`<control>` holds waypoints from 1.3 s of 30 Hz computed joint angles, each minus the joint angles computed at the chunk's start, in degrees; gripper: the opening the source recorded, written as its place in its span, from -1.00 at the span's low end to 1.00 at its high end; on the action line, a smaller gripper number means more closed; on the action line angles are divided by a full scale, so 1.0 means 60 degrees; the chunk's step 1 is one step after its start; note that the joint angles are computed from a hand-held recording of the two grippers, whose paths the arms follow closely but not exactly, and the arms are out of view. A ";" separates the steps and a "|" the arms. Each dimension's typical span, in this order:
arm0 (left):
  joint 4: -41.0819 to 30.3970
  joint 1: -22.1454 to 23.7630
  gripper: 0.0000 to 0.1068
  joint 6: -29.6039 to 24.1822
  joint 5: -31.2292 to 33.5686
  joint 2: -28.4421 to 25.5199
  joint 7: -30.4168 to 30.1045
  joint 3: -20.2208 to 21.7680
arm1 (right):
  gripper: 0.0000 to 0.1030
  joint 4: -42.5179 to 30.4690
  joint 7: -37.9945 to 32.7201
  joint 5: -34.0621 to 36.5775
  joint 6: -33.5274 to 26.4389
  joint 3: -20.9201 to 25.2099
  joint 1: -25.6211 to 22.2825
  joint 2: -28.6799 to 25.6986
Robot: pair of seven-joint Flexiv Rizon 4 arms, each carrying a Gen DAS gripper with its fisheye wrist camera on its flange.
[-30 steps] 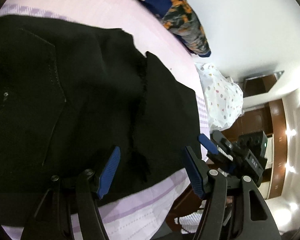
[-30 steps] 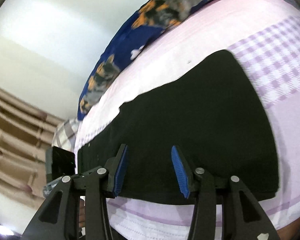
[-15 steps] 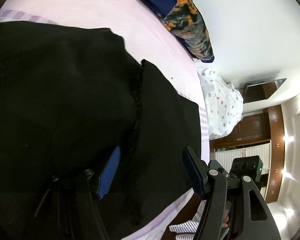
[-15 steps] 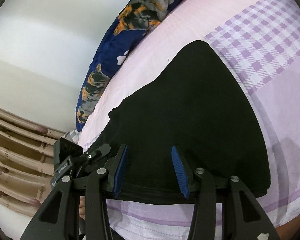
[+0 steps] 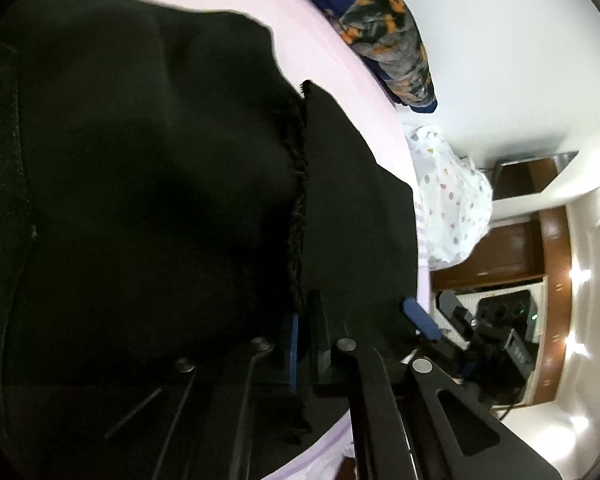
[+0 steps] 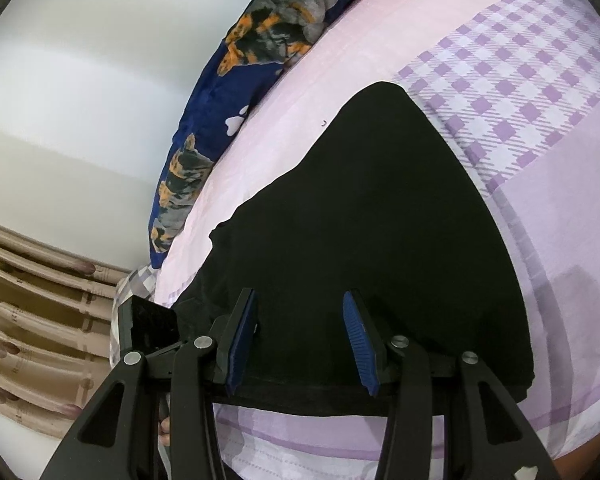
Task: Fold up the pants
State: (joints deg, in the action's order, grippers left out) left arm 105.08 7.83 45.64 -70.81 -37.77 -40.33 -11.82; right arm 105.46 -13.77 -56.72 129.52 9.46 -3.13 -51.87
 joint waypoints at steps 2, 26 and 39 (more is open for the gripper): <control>0.0256 -0.0298 -0.94 0.0689 0.0065 0.0289 0.0435 0.0083 | -0.17 0.0067 -0.0074 0.0122 -0.0071 -0.0054 0.0065 0.0090; 0.0725 -0.0329 -0.61 0.1583 0.0672 0.0793 0.0043 0.0229 | -0.17 -0.1116 -0.2704 0.3423 -0.2851 -0.1188 0.1803 0.0533; 0.2387 -0.0255 -0.22 0.3246 -0.1928 0.2391 0.1863 0.0948 | -0.17 -0.2036 -0.4244 0.4726 -0.4382 -0.1064 0.2410 0.0274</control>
State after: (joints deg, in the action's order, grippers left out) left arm 119.40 6.29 65.12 -82.38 -23.42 -29.15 -6.13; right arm 93.25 -39.24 -28.36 103.23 3.07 11.33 -50.23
